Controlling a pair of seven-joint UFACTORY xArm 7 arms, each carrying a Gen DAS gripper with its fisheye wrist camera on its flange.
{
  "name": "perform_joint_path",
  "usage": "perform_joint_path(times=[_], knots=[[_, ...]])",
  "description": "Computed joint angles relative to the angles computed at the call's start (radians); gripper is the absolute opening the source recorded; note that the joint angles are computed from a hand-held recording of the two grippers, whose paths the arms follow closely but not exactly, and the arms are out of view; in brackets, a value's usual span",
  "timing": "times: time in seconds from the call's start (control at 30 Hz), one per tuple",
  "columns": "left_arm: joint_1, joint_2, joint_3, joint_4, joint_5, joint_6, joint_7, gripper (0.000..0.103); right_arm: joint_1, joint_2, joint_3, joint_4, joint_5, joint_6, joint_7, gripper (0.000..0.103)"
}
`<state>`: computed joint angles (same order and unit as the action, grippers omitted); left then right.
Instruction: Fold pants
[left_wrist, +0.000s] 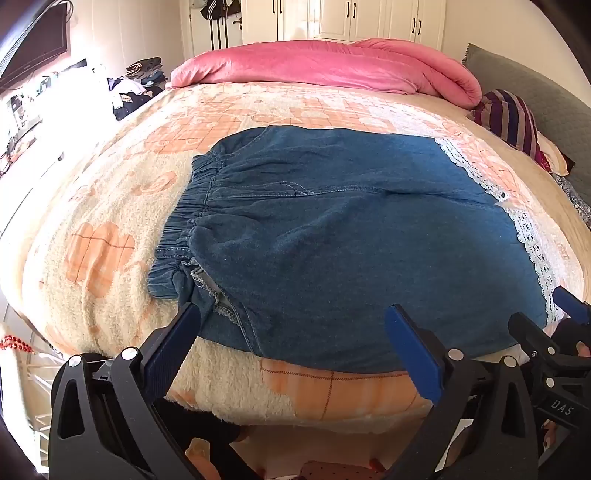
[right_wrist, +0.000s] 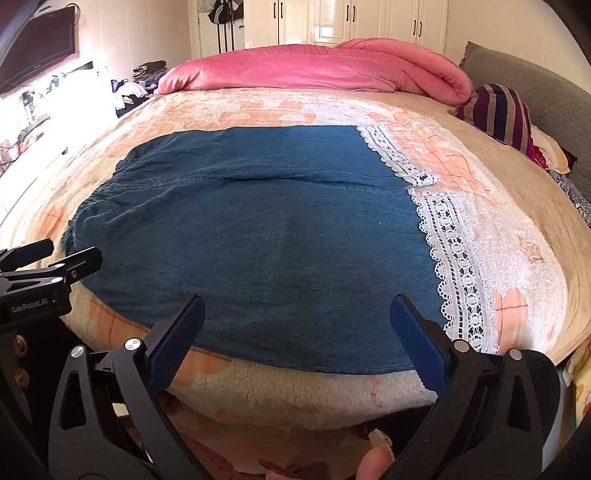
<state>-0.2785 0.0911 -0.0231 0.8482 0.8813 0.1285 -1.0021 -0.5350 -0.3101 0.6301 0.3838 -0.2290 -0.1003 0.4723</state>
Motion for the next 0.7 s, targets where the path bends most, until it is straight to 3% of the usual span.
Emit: perform_joint_path(times=[0.7], knots=[[0.0,0.004,0.0,0.009,0.025,0.019,-0.024,0.099,0.007,0.004,-0.007,0.005,-0.007,0.006,0.007,0.095]])
